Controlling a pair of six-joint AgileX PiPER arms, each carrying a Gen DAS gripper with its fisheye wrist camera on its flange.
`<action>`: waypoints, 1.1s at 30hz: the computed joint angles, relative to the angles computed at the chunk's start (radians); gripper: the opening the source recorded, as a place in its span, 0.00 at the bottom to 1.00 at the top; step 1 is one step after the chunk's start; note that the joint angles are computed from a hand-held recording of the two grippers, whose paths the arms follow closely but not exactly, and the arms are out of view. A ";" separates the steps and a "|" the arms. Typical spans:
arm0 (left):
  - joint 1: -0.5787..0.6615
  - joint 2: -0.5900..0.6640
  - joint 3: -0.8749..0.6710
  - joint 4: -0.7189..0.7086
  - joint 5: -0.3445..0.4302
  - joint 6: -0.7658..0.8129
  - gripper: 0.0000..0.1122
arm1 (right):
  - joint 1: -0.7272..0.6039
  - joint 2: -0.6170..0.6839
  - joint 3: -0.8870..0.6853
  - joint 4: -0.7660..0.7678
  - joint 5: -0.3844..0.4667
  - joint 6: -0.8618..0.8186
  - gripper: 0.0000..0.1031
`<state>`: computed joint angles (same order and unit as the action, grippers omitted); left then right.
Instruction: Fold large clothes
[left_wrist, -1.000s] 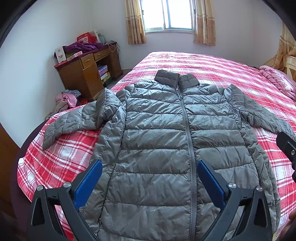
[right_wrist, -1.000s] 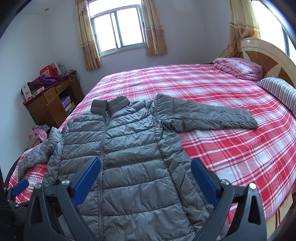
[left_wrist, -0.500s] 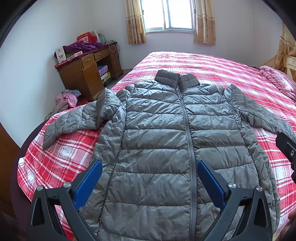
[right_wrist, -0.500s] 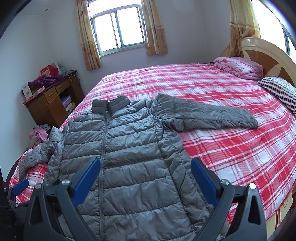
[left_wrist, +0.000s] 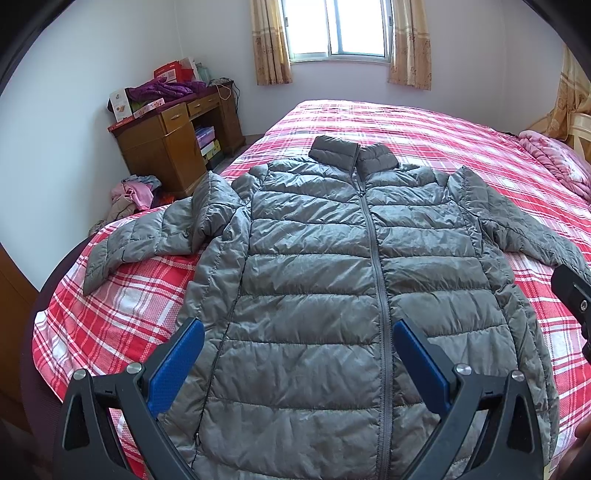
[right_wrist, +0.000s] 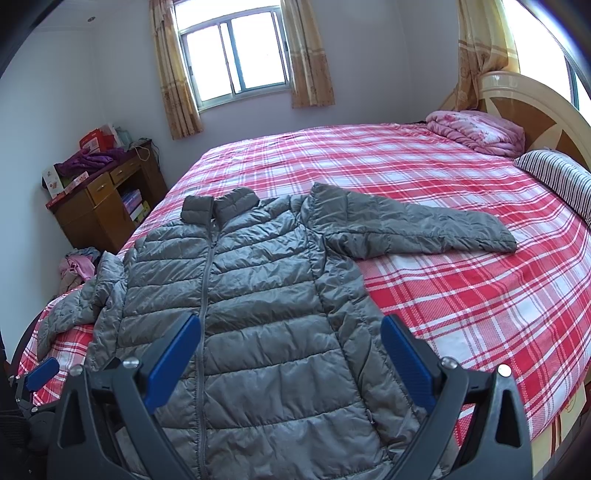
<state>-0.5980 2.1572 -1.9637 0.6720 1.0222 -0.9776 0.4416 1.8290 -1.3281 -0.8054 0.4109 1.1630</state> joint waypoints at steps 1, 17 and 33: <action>0.000 0.006 -0.012 -0.005 0.004 0.005 0.91 | 0.003 0.000 0.001 -0.007 0.002 0.008 0.97; 0.010 0.033 -0.045 -0.027 0.011 0.025 0.91 | -0.015 0.019 -0.021 0.079 0.006 -0.075 0.97; 0.079 0.020 0.005 -0.164 -0.123 0.099 0.91 | -0.062 0.062 -0.064 0.216 -0.004 -0.194 0.97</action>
<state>-0.5190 2.1773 -1.9589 0.5081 0.8989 -0.8786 0.3794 1.8905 -1.3919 -0.5890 0.4064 0.9695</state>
